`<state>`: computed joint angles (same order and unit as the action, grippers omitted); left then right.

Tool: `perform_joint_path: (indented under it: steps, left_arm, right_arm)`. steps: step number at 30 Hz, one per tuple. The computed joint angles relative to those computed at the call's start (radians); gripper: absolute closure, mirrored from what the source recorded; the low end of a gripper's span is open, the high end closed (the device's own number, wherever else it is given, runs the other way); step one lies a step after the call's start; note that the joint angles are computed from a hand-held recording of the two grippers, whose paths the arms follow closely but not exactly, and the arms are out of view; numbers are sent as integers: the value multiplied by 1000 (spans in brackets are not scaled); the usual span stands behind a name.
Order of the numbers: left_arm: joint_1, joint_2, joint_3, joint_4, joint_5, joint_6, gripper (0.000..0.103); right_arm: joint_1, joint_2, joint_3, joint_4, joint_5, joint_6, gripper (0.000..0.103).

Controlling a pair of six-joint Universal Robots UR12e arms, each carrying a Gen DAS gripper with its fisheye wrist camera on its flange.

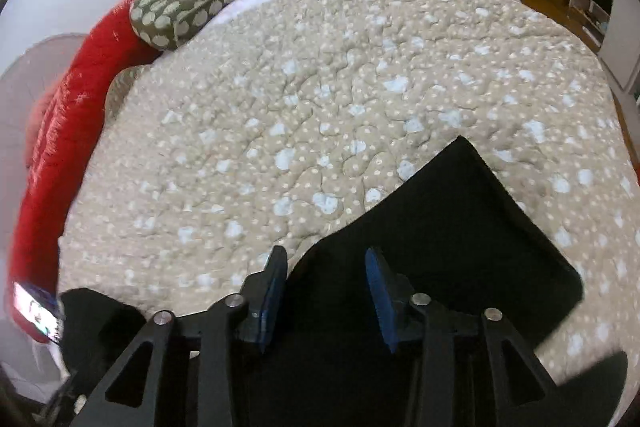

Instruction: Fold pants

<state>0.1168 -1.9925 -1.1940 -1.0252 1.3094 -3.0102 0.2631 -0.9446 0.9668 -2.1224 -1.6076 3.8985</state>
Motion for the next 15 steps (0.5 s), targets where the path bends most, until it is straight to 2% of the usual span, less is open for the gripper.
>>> perform_joint_path:
  steps: [1,2,5,8,10,12,15]
  left_arm:
    - [-1,1,-3,5,3,-2,88]
    - [0,1,-3,8,6,-5,88]
    - [6,-2,4,-1,-2,-11,89]
    - [12,0,0,3,-5,-19,89]
    - [14,0,1,-3,-4,-21,89]
    - [14,0,2,-6,-4,-19,89]
    - [10,2,-1,-13,-6,-9,89]
  right_arm:
    - [4,-2,1,0,-22,-18,90]
    - [5,-14,20,-30,-14,-34,93]
    - [17,-90,130,-164,-54,-77,95]
    - [37,-214,297,-331,-79,-92,95]
    - [46,-284,387,-385,-68,-85,97]
    - [58,-340,464,-380,-77,-70,98]
    - [52,-391,541,-252,-23,-10,98]
